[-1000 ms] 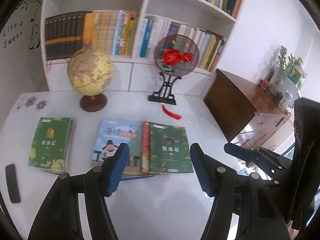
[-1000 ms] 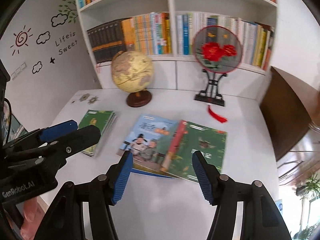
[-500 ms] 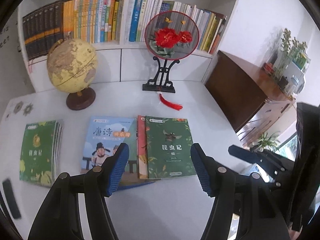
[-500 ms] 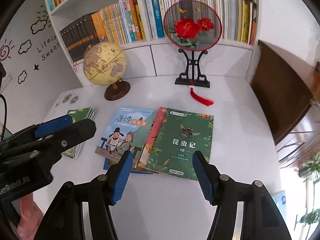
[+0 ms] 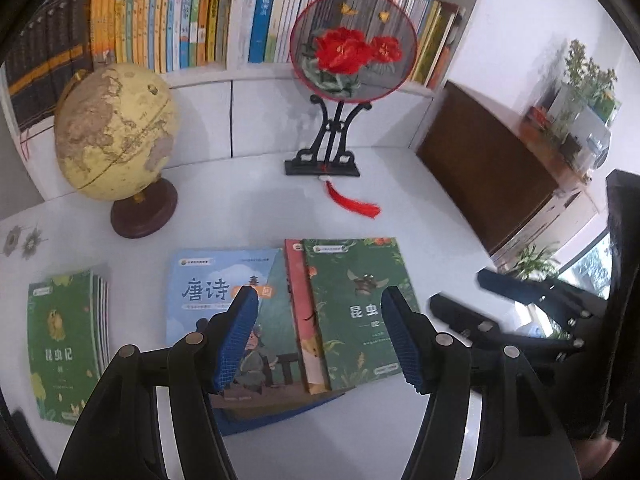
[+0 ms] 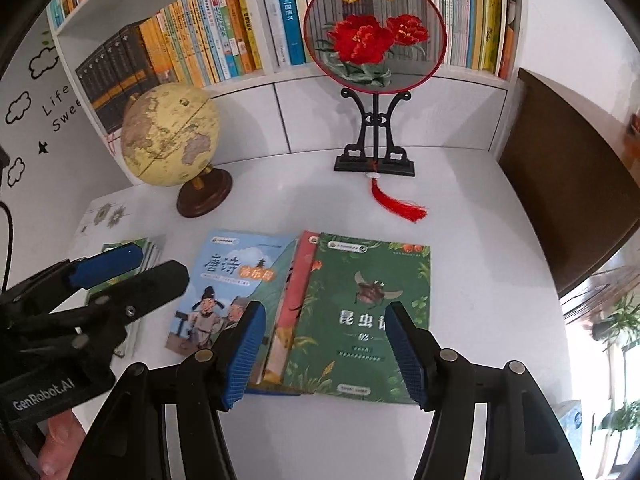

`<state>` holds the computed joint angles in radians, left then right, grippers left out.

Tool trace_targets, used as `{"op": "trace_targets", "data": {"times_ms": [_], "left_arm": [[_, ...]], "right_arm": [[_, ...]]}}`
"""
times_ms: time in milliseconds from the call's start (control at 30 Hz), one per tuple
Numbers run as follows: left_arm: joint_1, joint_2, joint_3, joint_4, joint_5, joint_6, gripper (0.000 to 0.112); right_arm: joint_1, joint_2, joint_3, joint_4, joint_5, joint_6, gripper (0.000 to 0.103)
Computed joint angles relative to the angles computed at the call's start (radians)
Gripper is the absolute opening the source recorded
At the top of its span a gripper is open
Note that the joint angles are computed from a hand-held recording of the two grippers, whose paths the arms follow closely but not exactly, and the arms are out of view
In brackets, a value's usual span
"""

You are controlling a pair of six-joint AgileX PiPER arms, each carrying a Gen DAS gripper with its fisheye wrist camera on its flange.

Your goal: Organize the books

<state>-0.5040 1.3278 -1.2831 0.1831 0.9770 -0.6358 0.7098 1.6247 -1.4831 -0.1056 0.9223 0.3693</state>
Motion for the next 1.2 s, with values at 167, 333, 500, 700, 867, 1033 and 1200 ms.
{"op": "trace_targets", "data": {"times_ms": [167, 333, 500, 700, 867, 1033, 1200], "left_arm": [[0.125, 0.031, -0.118, -0.107, 0.062, 0.181, 0.062], [0.121, 0.074, -0.314, -0.011, 0.139, 0.208, 0.082], [0.15, 0.074, -0.009, -0.156, -0.098, 0.2, 0.077], [0.143, 0.219, 0.186, -0.399, -0.33, 0.249, 0.068], [0.061, 0.315, 0.168, -0.289, -0.331, 0.109, 0.067], [0.026, 0.299, 0.147, -0.26, -0.32, 0.049, 0.067], [0.019, 0.231, 0.134, -0.219, -0.296, -0.02, 0.067]], "right_arm": [[-0.097, 0.027, 0.002, 0.05, -0.008, -0.044, 0.06], [-0.208, 0.031, 0.016, 0.147, -0.055, -0.13, 0.06], [-0.298, 0.107, 0.034, 0.287, -0.093, -0.263, 0.06], [-0.37, 0.19, 0.116, 0.448, -0.159, -0.422, 0.06], [-0.346, 0.248, 0.118, 0.429, -0.164, -0.437, 0.06], [-0.308, 0.246, 0.103, 0.363, -0.163, -0.408, 0.06], [-0.271, 0.211, 0.061, 0.287, -0.137, -0.365, 0.06]]}}
